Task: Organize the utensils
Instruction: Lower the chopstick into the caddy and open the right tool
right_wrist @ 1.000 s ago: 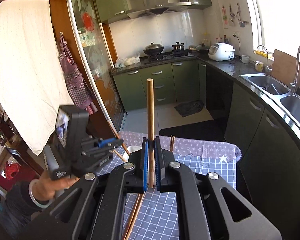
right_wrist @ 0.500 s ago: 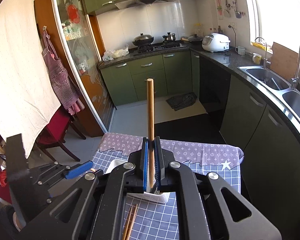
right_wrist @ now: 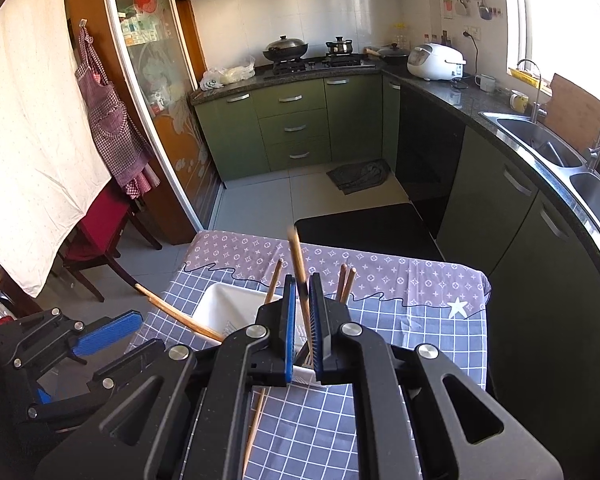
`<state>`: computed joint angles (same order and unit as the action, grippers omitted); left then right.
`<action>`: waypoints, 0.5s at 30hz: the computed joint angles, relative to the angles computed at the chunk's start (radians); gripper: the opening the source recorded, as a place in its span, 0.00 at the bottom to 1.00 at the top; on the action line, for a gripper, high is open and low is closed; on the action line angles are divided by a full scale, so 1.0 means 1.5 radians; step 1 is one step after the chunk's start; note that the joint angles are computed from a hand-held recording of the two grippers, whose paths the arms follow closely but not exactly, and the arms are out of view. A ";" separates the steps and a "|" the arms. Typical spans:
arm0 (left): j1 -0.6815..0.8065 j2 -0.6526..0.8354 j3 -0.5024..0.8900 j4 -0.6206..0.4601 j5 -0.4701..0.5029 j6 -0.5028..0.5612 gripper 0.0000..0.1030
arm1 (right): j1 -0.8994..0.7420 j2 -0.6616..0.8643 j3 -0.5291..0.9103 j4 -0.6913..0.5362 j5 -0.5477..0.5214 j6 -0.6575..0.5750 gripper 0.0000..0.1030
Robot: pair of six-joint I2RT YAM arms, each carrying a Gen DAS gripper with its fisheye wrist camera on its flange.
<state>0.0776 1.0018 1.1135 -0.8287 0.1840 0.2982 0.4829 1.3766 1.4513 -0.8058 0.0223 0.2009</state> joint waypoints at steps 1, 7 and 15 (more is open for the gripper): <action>0.001 -0.003 0.000 -0.004 0.001 0.001 0.22 | 0.001 -0.008 0.000 -0.002 -0.001 0.000 0.08; 0.009 -0.027 0.008 -0.051 0.011 0.004 0.22 | 0.005 -0.079 -0.002 -0.030 -0.012 0.005 0.13; 0.014 0.007 -0.046 -0.179 0.045 0.014 0.22 | 0.018 -0.209 -0.144 -0.094 -0.015 -0.002 0.17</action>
<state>0.0982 1.0126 1.0439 -1.0969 0.2508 0.3191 0.5093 1.0637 1.2358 -0.9464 -0.0005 0.1986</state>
